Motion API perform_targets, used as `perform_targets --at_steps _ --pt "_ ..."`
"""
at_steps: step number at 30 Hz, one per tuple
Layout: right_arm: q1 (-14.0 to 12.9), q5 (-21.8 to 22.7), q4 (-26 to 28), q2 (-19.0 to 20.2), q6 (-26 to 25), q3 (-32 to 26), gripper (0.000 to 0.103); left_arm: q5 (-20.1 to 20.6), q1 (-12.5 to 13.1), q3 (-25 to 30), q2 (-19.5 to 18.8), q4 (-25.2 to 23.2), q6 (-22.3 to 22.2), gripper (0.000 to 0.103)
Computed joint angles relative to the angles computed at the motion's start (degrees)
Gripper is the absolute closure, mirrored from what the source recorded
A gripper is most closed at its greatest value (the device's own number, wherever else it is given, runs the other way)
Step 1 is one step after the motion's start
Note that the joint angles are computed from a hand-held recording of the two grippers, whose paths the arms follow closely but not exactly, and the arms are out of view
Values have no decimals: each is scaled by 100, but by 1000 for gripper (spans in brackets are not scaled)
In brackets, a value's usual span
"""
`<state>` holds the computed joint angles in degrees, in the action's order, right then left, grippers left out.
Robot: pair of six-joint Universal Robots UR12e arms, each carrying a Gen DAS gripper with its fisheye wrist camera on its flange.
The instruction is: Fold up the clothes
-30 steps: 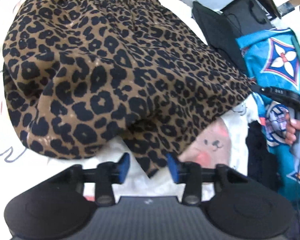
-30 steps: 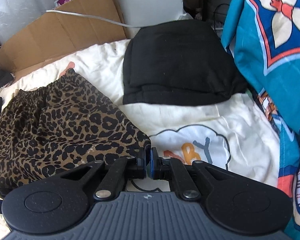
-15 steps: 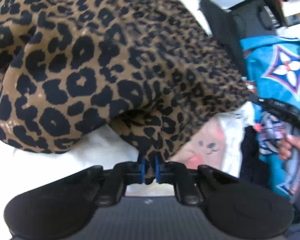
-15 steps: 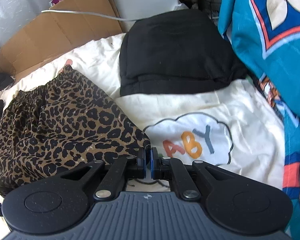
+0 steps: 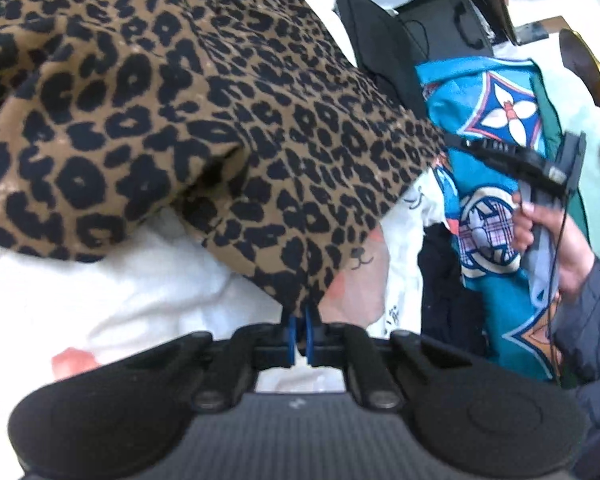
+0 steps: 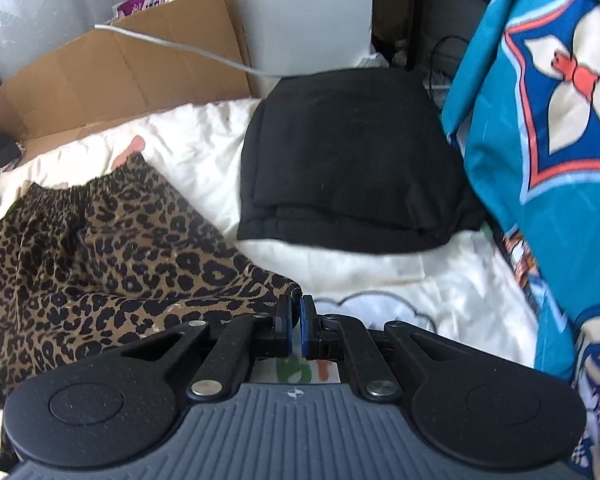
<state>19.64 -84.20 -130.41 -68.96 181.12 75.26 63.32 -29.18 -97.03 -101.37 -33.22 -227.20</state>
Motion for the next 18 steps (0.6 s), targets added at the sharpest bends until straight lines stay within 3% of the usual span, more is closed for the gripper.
perform_targets --at_steps 2,5,11,15,18 --pt "29 -255 -141 1 45 -46 103 -89 8 0 -35 90 -29 99" --pt "-29 -248 -110 6 236 -100 103 -233 31 -8 -64 131 -28 99" --pt "-156 277 307 -17 695 94 102 -123 -27 69 -104 -382 253 99" --pt "-205 613 139 -108 1081 450 57 -130 -12 -55 -43 -298 181 99" --pt "-240 815 -54 -140 1295 665 54 -139 26 -136 27 -315 235 99"
